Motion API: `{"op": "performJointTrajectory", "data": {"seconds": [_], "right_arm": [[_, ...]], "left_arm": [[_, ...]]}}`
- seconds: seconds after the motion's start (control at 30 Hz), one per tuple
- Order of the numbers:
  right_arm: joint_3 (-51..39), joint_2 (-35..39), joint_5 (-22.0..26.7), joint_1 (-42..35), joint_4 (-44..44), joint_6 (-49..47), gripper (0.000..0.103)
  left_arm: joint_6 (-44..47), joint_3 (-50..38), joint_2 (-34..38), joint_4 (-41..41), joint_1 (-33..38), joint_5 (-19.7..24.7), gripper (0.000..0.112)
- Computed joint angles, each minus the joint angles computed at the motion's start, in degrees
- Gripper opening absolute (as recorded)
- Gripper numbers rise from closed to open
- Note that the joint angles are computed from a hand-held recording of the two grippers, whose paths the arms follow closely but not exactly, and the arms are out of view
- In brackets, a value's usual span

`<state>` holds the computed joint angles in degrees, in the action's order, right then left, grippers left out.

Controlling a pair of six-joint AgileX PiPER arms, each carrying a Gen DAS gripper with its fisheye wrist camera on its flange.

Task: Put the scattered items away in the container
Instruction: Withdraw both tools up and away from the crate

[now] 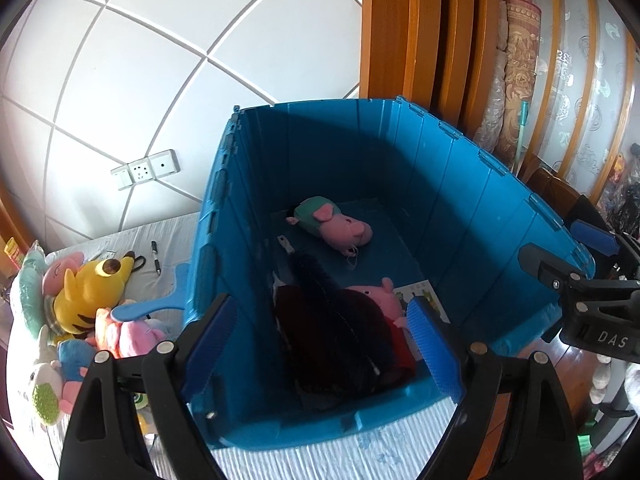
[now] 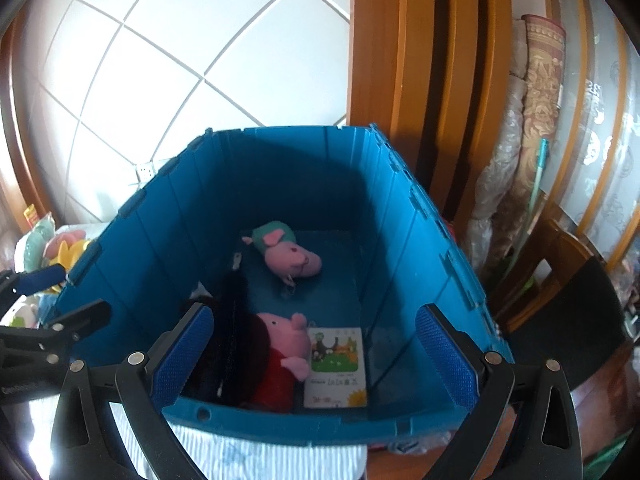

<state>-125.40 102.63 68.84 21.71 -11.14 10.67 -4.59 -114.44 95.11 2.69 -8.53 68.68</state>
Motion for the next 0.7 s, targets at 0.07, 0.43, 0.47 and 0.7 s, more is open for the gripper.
{"op": "performJointTrajectory", "data": {"seconds": [0.07,0.43,0.47,0.7], "right_arm": [[3.19,-2.00,-1.06,0.83,-0.84,1.45,0.103],[13.97,-10.34,-2.62,7.52,-8.68,10.21,0.103],[14.83,-10.95,-2.70,8.11,-9.24,10.94,0.103],[20.80,-14.73,-2.72,12.93,-12.90,16.39,0.103]], "left_arm": [[0.59,2.45,-1.82,-0.61,0.73,-0.79,0.088],[2.33,16.17,-12.85,0.04,2.70,-5.67,0.088],[2.78,16.95,-13.55,-0.29,3.12,-5.79,0.088],[6.66,22.16,-18.01,-3.35,6.38,-6.71,0.088]]}}
